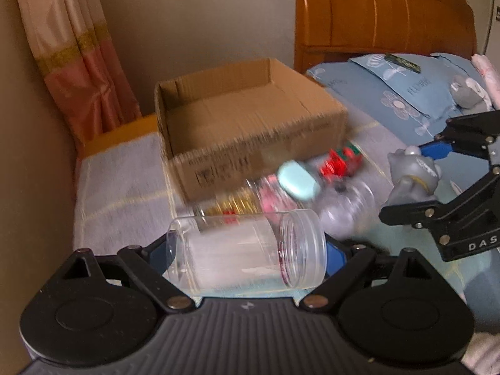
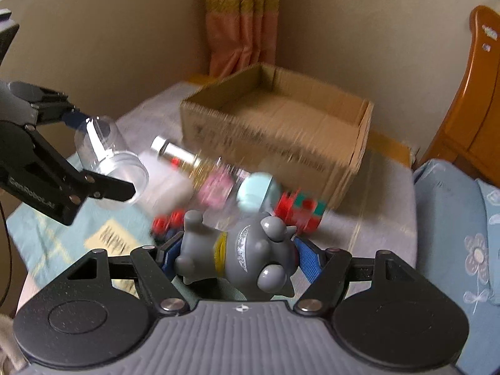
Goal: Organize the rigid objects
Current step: 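Carry the grey toy into the box and open the right tool while the left tool releases the jar there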
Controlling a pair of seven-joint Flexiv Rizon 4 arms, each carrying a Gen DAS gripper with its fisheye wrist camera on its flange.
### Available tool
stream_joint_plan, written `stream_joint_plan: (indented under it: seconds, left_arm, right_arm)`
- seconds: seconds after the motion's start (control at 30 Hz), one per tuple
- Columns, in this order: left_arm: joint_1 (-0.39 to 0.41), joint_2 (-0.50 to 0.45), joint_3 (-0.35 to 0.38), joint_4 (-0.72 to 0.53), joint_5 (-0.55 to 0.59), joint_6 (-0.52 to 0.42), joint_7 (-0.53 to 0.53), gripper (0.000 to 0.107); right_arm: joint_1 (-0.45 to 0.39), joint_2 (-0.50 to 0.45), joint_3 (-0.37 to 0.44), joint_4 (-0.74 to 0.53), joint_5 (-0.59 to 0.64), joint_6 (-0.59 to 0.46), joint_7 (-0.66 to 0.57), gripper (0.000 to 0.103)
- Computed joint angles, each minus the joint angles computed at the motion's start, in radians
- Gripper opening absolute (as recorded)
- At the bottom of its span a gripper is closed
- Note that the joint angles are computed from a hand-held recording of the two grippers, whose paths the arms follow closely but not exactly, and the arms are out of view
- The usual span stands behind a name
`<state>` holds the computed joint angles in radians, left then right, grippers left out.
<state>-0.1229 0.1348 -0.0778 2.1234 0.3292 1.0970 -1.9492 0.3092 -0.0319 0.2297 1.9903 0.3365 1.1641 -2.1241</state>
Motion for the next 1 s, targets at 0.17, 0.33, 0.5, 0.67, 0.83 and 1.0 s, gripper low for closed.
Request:
stream_joint_plan:
  seconds: [0.17, 0.33, 0.5, 0.67, 0.83, 1.0]
  left_arm:
    - [0.032, -0.075, -0.008, -0.141, 0.075, -0.054, -0.053, 0.091]
    - [0.022, -0.19, 0.027, -0.299, 0.093, -0.116, -0.077, 0.091]
    - [0.003, -0.317, 0.078, -0.449, 0.067, -0.184, -0.098, 0.091]
    - [-0.025, -0.426, 0.129, -0.568, 0.058, -0.192, -0.117, 0.094]
    - [-0.054, -0.481, 0.171, -0.642, 0.077, -0.251, -0.147, 0.095]
    - [-0.053, -0.454, 0.175, -0.595, 0.061, -0.217, -0.126, 0.096]
  right_arm:
    - [0.013, -0.07, -0.016, -0.082, -0.101, 0.029, 0.125, 0.077]
    - [0.024, -0.167, -0.024, -0.186, -0.215, 0.031, 0.281, 0.077]
    - [0.025, -0.267, -0.029, -0.295, -0.305, -0.004, 0.393, 0.077]
    - [0.011, -0.327, -0.017, -0.356, -0.331, -0.03, 0.447, 0.077]
    - [-0.004, -0.357, -0.005, -0.381, -0.336, -0.045, 0.46, 0.077]
    - [0.015, -0.384, -0.031, -0.403, -0.383, -0.043, 0.516, 0.077]
